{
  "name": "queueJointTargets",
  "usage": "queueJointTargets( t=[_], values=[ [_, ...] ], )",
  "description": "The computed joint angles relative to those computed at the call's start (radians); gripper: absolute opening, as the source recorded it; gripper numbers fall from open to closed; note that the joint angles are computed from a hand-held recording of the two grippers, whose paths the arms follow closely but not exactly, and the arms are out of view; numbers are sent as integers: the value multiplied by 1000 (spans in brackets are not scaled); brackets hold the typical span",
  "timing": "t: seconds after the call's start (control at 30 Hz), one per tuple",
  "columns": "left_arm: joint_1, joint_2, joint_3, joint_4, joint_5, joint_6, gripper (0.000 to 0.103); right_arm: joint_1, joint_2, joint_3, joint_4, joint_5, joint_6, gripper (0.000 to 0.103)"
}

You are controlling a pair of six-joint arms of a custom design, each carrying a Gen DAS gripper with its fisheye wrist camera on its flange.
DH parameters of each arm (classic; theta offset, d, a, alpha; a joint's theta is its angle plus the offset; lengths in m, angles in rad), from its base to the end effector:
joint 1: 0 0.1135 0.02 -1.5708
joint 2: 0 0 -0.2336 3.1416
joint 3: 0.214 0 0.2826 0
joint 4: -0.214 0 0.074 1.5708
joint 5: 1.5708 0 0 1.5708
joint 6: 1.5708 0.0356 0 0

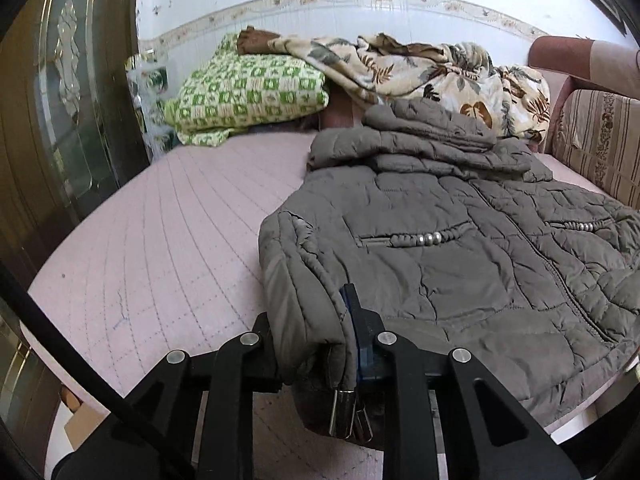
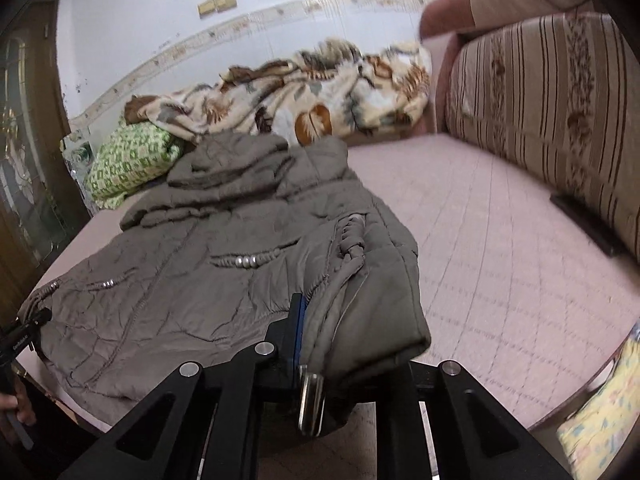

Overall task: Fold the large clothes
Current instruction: 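Grasp the folded hem with both grippers and lift it toward the hood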

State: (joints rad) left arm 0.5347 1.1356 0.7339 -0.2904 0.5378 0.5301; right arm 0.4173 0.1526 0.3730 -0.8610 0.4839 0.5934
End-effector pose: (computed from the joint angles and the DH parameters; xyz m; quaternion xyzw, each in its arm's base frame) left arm 0.2499 0.1268 0.2059 0.1110 0.8728 0.0010 0.4754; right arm 0.1256 0.0376 0.2049 0.1834 0.8549 0.0234 0.4847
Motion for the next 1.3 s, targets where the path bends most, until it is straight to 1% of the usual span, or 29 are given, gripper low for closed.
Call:
queueJointTargets(
  t=[0.13,0.2,0.27,0.4,0.5,0.6,0.67,0.8,0.9,1.07,1.2,1.3],
  values=[
    [24,-57,-34,37,49,-11,22,19,-96,-4,5,17,-15,14],
    [32,-93,-56,63,67,-24,22,29,-105,5,0,22,-16,14],
    [38,-112,-57,61,79,-34,21,59,-100,16,-9,52,-7,14],
    [62,-131,-22,12,123,-56,21,118,-107,45,-43,98,27,13],
    [90,-171,0,-22,177,-86,21,181,-101,93,-72,153,46,13],
    [113,-200,20,-52,213,-95,21,255,-65,162,-97,220,46,13],
    [117,-197,48,-60,217,-105,21,287,-47,207,-100,249,40,13],
    [115,-173,109,-77,216,-134,21,295,-37,250,-72,253,11,13],
    [99,-154,141,-71,189,-155,21,247,-33,259,-28,205,-23,13],
    [56,-121,194,-59,139,-200,21,66,-27,268,36,27,-87,13],
    [13,-94,232,-33,98,-238,21,-92,17,292,97,-135,-135,13],
    [-21,-68,264,-14,56,-260,21,-157,59,310,142,-201,-161,13]
  ],
)
